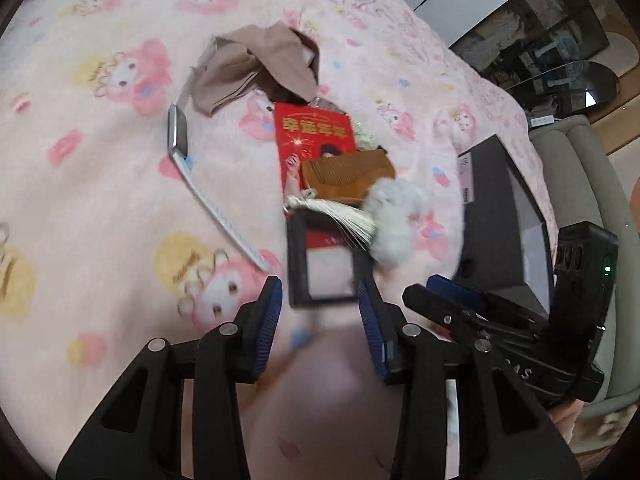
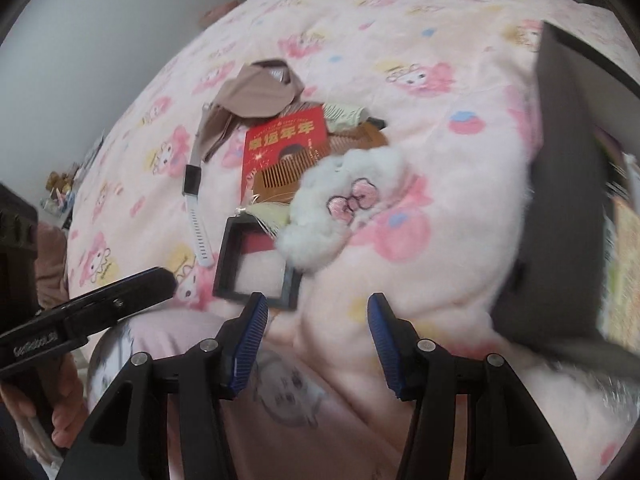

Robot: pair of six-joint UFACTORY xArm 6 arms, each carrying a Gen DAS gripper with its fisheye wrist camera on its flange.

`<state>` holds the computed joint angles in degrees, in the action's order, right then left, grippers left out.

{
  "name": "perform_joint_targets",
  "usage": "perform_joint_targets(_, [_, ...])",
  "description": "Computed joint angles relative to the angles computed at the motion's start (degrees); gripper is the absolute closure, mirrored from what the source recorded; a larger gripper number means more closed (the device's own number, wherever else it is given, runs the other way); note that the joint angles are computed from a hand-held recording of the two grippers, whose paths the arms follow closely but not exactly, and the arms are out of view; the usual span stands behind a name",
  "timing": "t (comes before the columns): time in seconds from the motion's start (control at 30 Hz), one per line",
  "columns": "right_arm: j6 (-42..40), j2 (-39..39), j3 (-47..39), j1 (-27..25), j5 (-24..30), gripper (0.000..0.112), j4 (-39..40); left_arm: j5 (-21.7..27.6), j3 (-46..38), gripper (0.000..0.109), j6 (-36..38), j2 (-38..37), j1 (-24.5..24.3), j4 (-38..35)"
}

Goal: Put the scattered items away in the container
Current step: 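Grasp the small black square frame on the bed with the right gripper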

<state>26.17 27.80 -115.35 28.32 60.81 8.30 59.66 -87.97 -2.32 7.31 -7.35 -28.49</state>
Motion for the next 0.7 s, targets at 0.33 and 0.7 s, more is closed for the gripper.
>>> perform_joint_targets(0.33, [-2.4,15.7,-22.7,-1.8,12.7,0.062,4.5,11.4,-12.8,0.083,-0.5,13.9,2.7,-7.7])
perform_joint_targets(0.7, [-5.8,3.7,-3.8,-1.2,-0.9,0.076,12.2,3.4,-6.3,0.09,-0.9,4.3,-2.3,1.5])
